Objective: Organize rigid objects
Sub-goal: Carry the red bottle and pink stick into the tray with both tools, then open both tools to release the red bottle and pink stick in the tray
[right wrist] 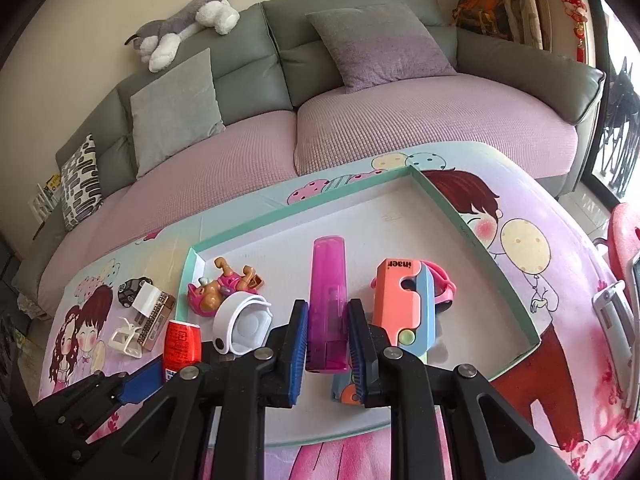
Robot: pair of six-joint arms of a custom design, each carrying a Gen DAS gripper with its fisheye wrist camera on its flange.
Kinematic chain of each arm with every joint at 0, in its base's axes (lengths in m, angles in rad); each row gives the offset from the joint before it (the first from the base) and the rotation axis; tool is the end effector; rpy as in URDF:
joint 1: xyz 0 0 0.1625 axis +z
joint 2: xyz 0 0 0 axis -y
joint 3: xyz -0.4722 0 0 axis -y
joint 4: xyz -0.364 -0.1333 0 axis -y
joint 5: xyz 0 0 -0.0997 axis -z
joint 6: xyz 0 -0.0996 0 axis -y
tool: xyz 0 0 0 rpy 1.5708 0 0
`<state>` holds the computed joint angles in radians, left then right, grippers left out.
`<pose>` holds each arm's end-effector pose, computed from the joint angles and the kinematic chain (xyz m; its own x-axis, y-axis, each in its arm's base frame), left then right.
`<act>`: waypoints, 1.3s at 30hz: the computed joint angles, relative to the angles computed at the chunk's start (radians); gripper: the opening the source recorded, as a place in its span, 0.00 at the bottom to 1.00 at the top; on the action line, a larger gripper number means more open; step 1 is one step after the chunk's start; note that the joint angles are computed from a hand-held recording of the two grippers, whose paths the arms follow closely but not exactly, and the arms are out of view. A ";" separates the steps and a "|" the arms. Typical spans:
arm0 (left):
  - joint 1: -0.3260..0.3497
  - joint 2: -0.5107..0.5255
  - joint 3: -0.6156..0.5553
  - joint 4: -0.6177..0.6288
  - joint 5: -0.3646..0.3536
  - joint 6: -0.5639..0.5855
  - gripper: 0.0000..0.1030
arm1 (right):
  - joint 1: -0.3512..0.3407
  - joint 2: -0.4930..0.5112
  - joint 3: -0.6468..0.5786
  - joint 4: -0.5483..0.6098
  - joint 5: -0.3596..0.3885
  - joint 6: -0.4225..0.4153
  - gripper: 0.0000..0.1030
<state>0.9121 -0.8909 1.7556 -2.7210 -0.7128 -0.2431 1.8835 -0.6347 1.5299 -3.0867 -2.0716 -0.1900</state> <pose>-0.2311 -0.6394 0.2183 -0.7699 0.0423 -0.6368 0.4142 0.7923 -0.4481 0.3089 -0.6776 0.1454 -0.8567 -0.1503 0.4934 -0.4196 0.7593 -0.4974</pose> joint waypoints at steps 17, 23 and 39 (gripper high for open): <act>0.008 0.043 -0.047 0.090 0.023 -0.041 0.22 | -0.039 0.003 -0.014 0.095 0.083 0.048 0.20; 0.008 0.038 -0.047 0.087 0.022 -0.056 0.22 | -0.044 0.004 -0.020 0.116 0.078 0.065 0.20; -0.004 -0.024 0.003 0.005 0.121 -0.130 0.22 | -0.048 -0.009 -0.007 0.087 0.102 0.070 0.21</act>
